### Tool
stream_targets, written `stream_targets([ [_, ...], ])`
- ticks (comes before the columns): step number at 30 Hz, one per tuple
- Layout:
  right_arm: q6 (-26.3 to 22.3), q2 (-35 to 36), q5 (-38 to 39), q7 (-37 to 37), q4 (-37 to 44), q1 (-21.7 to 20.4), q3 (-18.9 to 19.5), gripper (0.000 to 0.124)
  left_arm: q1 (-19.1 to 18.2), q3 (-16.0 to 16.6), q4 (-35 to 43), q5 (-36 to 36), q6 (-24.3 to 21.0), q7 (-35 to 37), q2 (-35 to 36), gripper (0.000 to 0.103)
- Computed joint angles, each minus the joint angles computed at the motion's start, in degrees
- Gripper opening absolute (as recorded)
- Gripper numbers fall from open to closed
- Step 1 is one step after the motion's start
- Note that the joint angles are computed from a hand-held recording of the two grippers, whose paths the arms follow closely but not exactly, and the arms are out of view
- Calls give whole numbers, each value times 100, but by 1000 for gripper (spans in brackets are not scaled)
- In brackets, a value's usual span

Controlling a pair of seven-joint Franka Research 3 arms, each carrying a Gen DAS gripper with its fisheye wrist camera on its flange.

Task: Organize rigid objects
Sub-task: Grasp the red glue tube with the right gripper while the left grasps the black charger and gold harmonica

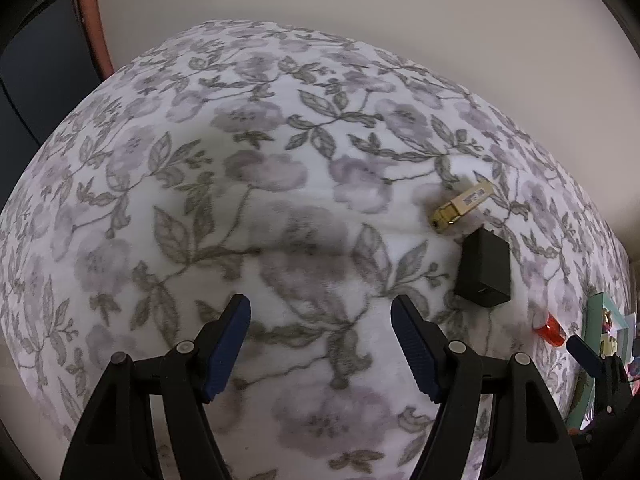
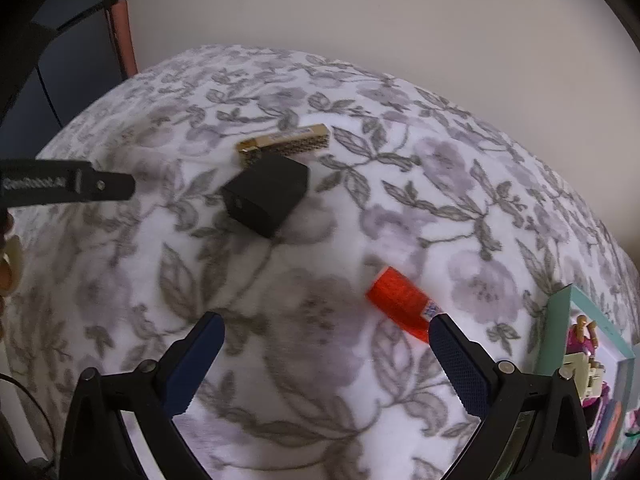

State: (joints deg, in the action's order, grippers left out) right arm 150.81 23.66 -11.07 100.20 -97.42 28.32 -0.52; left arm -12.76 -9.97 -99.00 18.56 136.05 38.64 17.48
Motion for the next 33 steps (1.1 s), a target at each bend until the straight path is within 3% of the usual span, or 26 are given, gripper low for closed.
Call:
stream_targets([
  [4,32,4,-296,353,-27,37,-251,103,-10,-37,194,-78,3,121,151,74],
  [9,176,-40,114,342,-100,-311,-139,103,-62,-77,530,-152,-30,371,398,74],
  [18,78,44,433,206,-49,-513,-90,96,-242,-78,1328,-140,-74,967,945,74],
  [24,95,91,456,19,-19,-480,-81,86,-514,-36,1972,101,-420,1427,1382,74],
  [27,115,99,449,-41,-16,-457,-80,81,-603,-31,2067,130,-360,1566,1477,74],
  [33,135,102,818,-431,-22,-596,88,62,-803,32,2433,266,-562,1789,1741,74],
])
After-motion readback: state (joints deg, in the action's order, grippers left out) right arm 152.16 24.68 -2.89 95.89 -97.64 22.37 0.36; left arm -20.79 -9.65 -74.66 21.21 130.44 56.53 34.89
